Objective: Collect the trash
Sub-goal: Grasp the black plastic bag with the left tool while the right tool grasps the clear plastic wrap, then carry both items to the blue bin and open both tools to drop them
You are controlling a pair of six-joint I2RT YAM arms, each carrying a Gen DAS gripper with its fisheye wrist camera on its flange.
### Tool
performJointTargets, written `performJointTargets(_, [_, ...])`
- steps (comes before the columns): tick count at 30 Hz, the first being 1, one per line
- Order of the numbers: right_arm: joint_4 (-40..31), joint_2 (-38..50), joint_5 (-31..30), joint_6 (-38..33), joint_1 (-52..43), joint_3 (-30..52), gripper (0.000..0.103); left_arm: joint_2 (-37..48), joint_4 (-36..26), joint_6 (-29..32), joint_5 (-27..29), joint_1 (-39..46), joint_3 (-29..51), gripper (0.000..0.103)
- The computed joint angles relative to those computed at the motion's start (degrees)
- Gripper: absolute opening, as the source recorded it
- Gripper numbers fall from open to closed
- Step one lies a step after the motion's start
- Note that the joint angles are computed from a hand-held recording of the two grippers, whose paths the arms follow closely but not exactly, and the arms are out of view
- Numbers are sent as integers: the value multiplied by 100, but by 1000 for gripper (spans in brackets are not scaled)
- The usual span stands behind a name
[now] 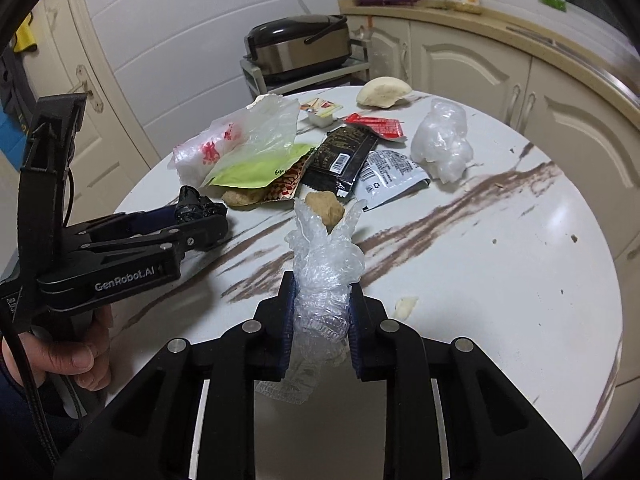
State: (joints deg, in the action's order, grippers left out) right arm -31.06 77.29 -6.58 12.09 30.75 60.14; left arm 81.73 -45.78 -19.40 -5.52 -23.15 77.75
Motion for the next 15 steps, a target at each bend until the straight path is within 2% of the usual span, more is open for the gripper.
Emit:
performJointTargets(6, [15,-361,-117,67,-124,-265,22,-436,91,-69,86,-109,-352,31])
performJointTargets(9, [19,-587,-173,117,-226,-406,22,-706,-26,-73,-119,-320,-401,31])
performJointTargets(15, [-88,-1276,-294,221,-541,-724,22,-1043,-409,-357,-877,-1171,-116,31])
